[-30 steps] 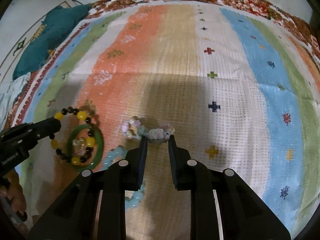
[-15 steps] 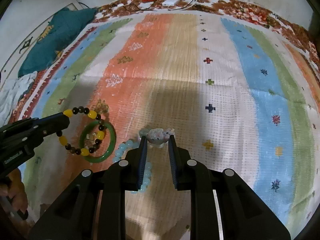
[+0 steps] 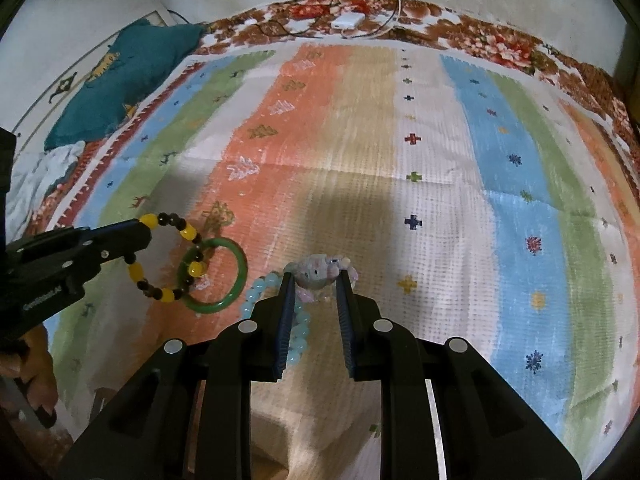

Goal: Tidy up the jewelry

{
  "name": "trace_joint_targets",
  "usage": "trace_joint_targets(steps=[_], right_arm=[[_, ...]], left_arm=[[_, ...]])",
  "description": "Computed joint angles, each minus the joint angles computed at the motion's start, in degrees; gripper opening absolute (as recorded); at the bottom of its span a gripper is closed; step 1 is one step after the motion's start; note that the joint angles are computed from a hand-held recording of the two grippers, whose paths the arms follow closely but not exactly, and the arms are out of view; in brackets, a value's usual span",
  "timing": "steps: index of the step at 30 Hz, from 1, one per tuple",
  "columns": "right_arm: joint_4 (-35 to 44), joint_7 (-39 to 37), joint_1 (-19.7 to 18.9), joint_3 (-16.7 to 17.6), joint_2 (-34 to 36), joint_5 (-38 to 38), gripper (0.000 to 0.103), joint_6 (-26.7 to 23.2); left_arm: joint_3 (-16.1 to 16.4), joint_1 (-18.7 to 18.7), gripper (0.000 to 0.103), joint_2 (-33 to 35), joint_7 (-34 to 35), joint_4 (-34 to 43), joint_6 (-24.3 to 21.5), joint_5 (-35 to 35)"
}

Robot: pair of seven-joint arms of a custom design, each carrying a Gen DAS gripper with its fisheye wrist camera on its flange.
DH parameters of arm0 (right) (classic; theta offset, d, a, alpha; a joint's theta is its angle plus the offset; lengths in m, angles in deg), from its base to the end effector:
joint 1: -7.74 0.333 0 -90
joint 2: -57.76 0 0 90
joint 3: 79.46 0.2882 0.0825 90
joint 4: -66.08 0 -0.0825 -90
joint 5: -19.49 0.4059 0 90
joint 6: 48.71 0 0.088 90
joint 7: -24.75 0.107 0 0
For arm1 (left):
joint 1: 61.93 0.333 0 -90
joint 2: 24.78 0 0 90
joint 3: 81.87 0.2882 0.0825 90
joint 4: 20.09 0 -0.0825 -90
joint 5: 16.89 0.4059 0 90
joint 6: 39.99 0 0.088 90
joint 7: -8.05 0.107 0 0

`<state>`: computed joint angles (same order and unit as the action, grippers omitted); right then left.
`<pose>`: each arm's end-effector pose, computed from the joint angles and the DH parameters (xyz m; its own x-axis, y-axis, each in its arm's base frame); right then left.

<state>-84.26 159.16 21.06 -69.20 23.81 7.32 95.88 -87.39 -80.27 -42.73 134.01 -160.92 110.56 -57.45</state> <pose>0.4000 0.1758 0.4547 -0.1963 -0.9756 -0.0979 -0.8341 0.2187 -0.5064 0.4633 -0.1882 0.4225 -0.5355 -0.8083 0.2445 -0.7617 0.3372 -0.5533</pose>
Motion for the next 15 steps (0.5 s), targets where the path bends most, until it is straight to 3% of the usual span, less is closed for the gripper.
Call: trace_joint_targets(steps=[15], right_arm=[[-0.84,0.02,1.27,-0.16,-1.67,1.56,0.001,-0.45]], left_arm=[[0.85,-0.67,0.009,-2.86,-0.52,-2.03,-0.13,-0.14]])
